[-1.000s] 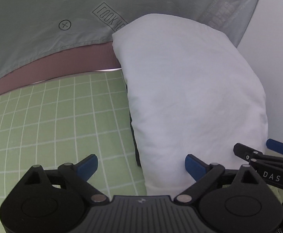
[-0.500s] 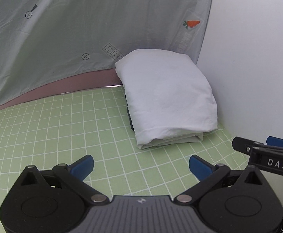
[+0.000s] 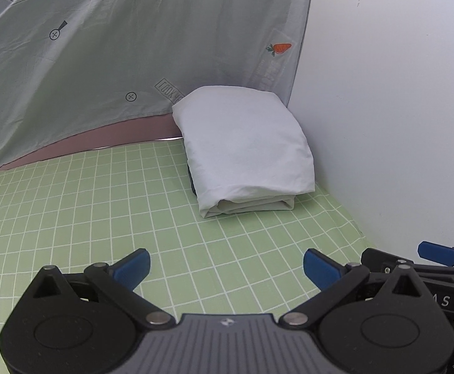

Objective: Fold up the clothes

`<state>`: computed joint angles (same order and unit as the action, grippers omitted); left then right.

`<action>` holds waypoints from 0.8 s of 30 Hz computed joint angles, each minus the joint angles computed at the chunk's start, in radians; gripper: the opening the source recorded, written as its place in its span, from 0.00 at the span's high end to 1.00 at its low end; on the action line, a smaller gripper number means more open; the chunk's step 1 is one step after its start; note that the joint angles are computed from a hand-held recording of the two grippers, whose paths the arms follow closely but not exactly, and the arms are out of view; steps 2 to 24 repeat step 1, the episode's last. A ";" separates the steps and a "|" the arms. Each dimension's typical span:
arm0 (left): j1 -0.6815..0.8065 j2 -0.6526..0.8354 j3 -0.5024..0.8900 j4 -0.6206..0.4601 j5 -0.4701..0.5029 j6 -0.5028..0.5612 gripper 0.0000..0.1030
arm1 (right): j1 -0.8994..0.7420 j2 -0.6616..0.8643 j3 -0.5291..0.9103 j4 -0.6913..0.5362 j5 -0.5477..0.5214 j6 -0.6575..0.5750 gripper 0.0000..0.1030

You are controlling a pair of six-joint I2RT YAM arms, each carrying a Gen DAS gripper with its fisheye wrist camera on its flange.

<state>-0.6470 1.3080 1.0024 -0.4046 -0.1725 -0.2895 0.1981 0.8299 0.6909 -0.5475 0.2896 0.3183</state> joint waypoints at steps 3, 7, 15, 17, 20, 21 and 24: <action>-0.008 -0.010 -0.007 -0.006 -0.007 -0.008 0.00 | 0.007 -0.018 -0.003 -0.013 0.004 0.001 0.07; -0.008 -0.010 -0.007 -0.006 -0.007 -0.008 0.00 | 0.007 -0.018 -0.003 -0.013 0.004 0.001 0.07; -0.008 -0.010 -0.007 -0.006 -0.007 -0.008 0.00 | 0.007 -0.018 -0.003 -0.013 0.004 0.001 0.07; -0.008 -0.010 -0.007 -0.006 -0.007 -0.008 0.00 | 0.007 -0.018 -0.003 -0.013 0.004 0.001 0.07; -0.008 -0.010 -0.007 -0.006 -0.007 -0.008 0.00 | 0.007 -0.018 -0.003 -0.013 0.004 0.001 0.07; -0.008 -0.010 -0.007 -0.006 -0.007 -0.008 0.00 | 0.007 -0.018 -0.003 -0.013 0.004 0.001 0.07; -0.008 -0.010 -0.007 -0.006 -0.007 -0.008 0.00 | 0.007 -0.018 -0.003 -0.013 0.004 0.001 0.07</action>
